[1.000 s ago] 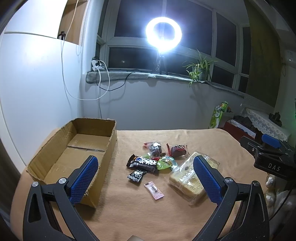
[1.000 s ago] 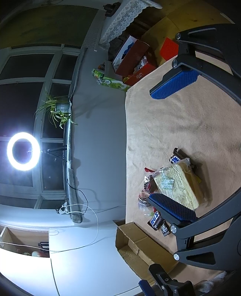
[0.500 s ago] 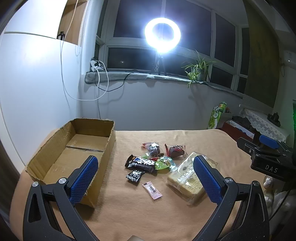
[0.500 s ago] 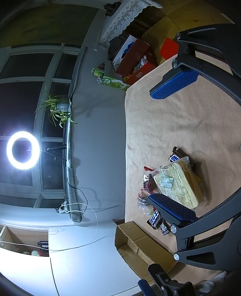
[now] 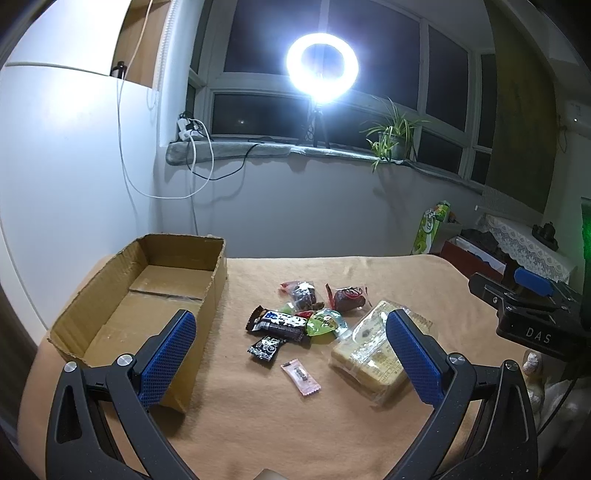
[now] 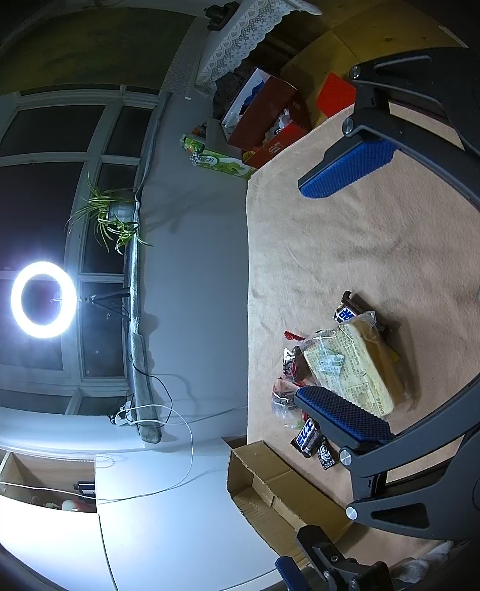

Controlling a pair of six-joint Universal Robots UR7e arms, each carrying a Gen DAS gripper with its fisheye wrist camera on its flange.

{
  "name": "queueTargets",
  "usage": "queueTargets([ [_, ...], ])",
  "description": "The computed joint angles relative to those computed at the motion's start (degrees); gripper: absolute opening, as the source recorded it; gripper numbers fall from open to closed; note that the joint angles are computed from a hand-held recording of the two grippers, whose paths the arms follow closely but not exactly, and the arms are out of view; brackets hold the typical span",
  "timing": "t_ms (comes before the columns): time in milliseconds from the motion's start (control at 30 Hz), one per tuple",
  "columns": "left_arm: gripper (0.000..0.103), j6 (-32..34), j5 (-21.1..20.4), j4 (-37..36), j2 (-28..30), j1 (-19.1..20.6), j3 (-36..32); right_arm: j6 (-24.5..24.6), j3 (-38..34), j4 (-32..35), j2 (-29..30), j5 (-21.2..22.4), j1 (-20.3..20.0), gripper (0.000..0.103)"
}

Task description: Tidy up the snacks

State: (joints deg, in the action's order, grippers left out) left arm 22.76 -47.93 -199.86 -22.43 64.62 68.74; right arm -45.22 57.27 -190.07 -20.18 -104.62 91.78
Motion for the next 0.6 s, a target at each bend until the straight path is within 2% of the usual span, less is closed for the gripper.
queueTargets([
  [600, 0.102, -2.5, -0.7, 3.6, 0.2, 0.7, -1.0, 0.6, -2.2, 3.2, 1.1, -0.1, -0.3, 0.103],
])
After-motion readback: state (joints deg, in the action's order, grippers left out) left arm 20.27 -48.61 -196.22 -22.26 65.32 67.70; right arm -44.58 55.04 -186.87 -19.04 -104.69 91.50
